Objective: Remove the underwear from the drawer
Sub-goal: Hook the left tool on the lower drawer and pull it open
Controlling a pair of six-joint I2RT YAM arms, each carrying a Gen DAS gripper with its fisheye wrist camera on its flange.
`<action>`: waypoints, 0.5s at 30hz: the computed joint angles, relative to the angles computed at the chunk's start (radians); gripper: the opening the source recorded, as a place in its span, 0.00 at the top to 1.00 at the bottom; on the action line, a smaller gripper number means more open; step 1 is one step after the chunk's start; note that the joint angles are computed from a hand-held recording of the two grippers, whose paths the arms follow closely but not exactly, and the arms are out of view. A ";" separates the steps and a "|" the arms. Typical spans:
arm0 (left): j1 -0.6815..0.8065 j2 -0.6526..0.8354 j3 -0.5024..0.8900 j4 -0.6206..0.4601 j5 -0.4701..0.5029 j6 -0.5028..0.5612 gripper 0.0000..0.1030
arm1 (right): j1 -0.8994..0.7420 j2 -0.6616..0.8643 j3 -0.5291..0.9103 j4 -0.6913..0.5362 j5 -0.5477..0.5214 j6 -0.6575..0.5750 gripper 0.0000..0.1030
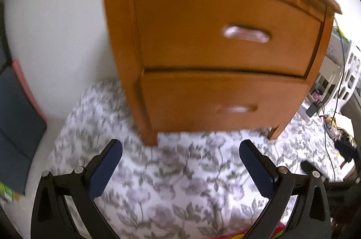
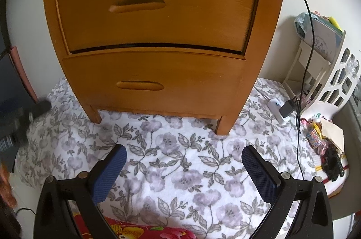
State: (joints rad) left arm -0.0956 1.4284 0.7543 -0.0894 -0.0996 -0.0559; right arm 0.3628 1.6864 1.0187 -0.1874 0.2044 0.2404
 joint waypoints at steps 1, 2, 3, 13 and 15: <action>-0.001 0.018 0.039 -0.009 0.009 0.026 0.00 | -0.003 -0.001 -0.002 0.003 -0.003 0.000 0.00; 0.000 0.041 0.080 -0.022 0.022 0.052 0.00 | -0.006 -0.003 -0.003 0.004 -0.006 -0.001 0.00; -0.001 0.074 0.131 -0.044 0.032 0.079 0.00 | -0.006 -0.005 -0.005 0.006 -0.006 0.000 0.00; -0.059 0.391 0.535 -0.281 0.044 0.251 0.00 | -0.032 0.014 -0.009 0.018 -0.035 -0.009 0.00; -0.070 0.454 0.609 -0.328 0.040 0.256 0.00 | -0.032 0.020 -0.009 0.021 -0.037 -0.011 0.00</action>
